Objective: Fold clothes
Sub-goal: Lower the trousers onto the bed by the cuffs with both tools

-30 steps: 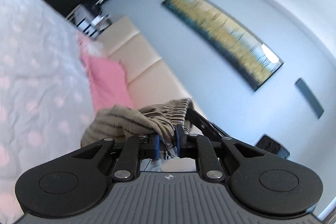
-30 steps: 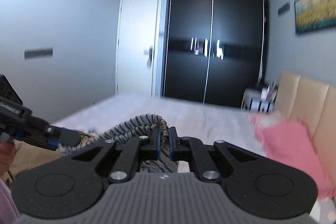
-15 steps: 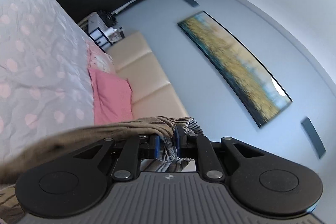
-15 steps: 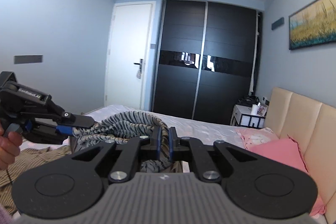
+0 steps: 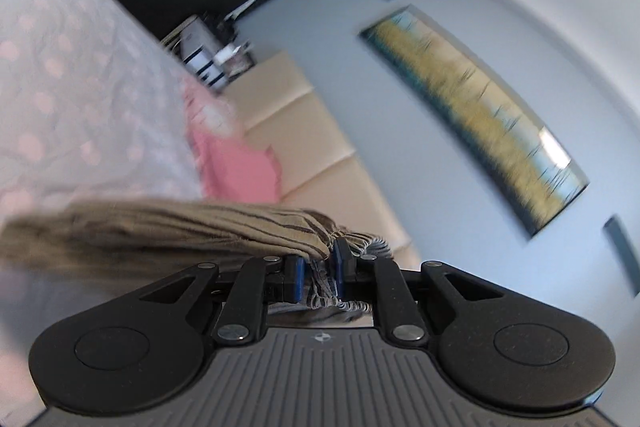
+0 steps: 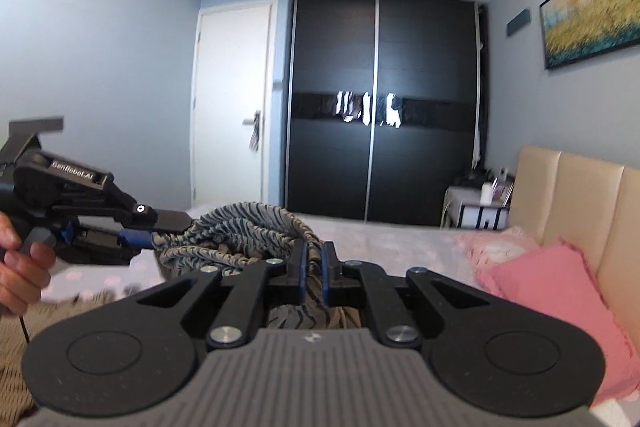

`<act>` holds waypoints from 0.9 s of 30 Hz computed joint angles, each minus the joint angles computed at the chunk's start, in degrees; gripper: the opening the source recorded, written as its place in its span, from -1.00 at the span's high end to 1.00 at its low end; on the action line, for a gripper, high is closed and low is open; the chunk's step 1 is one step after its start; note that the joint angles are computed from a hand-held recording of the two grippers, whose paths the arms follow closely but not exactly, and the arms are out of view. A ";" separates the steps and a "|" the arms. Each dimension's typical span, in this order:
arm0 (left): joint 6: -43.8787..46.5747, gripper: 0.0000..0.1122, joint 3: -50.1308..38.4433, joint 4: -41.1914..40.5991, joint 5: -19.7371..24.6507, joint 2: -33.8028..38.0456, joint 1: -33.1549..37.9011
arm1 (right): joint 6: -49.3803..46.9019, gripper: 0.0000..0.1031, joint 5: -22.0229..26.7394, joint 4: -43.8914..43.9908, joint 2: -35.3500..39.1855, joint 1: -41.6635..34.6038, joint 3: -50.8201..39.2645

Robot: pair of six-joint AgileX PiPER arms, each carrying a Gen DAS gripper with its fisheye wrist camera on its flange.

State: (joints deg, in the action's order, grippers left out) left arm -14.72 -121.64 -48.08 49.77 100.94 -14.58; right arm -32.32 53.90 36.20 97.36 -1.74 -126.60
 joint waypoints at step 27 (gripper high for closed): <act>-0.57 0.78 84.53 -2.80 -19.82 -23.22 -23.64 | -17.84 0.99 5.69 -5.55 -27.53 -7.03 83.92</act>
State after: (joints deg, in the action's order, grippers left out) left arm -15.29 -37.11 -50.88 29.94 77.72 -38.22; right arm -50.16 59.59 30.64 69.83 -8.77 -42.68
